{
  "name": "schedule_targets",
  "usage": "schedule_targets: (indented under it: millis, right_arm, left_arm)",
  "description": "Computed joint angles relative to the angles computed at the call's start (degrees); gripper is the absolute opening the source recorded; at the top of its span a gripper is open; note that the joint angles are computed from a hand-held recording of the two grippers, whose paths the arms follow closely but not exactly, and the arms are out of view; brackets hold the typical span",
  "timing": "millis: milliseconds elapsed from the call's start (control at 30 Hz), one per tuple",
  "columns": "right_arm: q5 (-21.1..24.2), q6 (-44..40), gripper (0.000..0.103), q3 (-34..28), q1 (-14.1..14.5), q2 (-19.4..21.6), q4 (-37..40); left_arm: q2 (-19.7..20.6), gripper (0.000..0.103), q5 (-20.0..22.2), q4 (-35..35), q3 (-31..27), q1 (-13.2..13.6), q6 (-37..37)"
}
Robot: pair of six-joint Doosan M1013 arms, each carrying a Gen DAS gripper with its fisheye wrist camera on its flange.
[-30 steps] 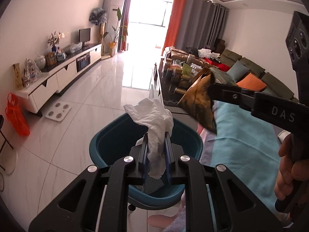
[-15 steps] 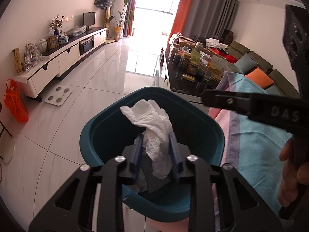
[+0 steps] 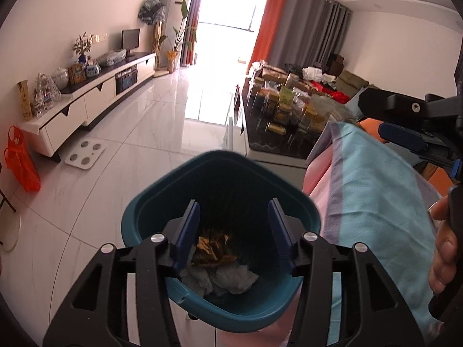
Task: Collect trash
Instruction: 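Return both tools over the table toward the remaining wrappers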
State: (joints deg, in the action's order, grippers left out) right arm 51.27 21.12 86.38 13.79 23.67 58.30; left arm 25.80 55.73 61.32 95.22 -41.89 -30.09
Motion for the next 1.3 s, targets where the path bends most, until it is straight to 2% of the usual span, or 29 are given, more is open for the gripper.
schedule_targets:
  millis: [67, 267, 467, 633, 867, 967, 1033, 1100, 1167, 1200, 1300]
  right_arm:
    - [-0.7, -0.6, 0.096, 0.0, -0.5, -0.1, 1.1]
    - [-1.8, -1.5, 0.096, 0.8, -2.3, -0.9, 3.5]
    - [-2.5, -2.0, 0.096, 2.1, -4.2, -1.9, 5.4]
    - [-3.4, -1.7, 0.096, 3.4, -6.3, -2.9, 6.8]
    - [-4.0, -0.5, 0.096, 5.1, -10.2, -4.0, 8.3]
    - [-6.0, -1.8, 0.096, 7.1, -12.1, -5.4, 10.2]
    - [-6.2, -3.3, 0.096, 8.5, -13.5, -6.3, 12.8]
    - [-9.2, -4.8, 0.096, 10.5, -14.5, -7.7, 15.4]
    - [-8.7, -7.9, 0.096, 11.9, -15.8, -8.5, 19.1]
    - [-10.8, -11.6, 0.096, 13.5, -16.4, -9.6, 22.4]
    - [-12.4, -20.4, 0.096, 16.4, -18.0, -11.3, 30.6]
  left_arm:
    - [-0.4, 0.059, 1.0, 1.1, -0.3, -0.7, -0.3]
    - [-0.5, 0.082, 5.4, 4.4, -2.2, -3.1, 0.1]
    - [-0.4, 0.097, 8.7, 6.9, -4.4, -4.7, 1.7]
    - [-0.2, 0.097, 9.8, 7.5, -6.1, -5.8, 3.1]
    - [0.0, 0.097, 7.7, 8.6, -7.9, -7.0, 2.2]
    - [1.5, 0.097, 11.7, 9.1, -10.7, -8.2, 2.5]
    - [2.4, 0.097, 12.1, 9.1, -12.4, -8.6, 3.9]
    - [3.2, 0.097, 12.5, 9.3, -13.9, -9.0, 5.5]
    - [4.1, 0.097, 11.4, 10.3, -15.3, -9.4, 7.9]
    - [4.2, 0.097, 10.7, 10.4, -15.5, -9.4, 8.8]
    - [4.9, 0.097, 8.0, 12.4, -16.9, -9.9, 9.9]
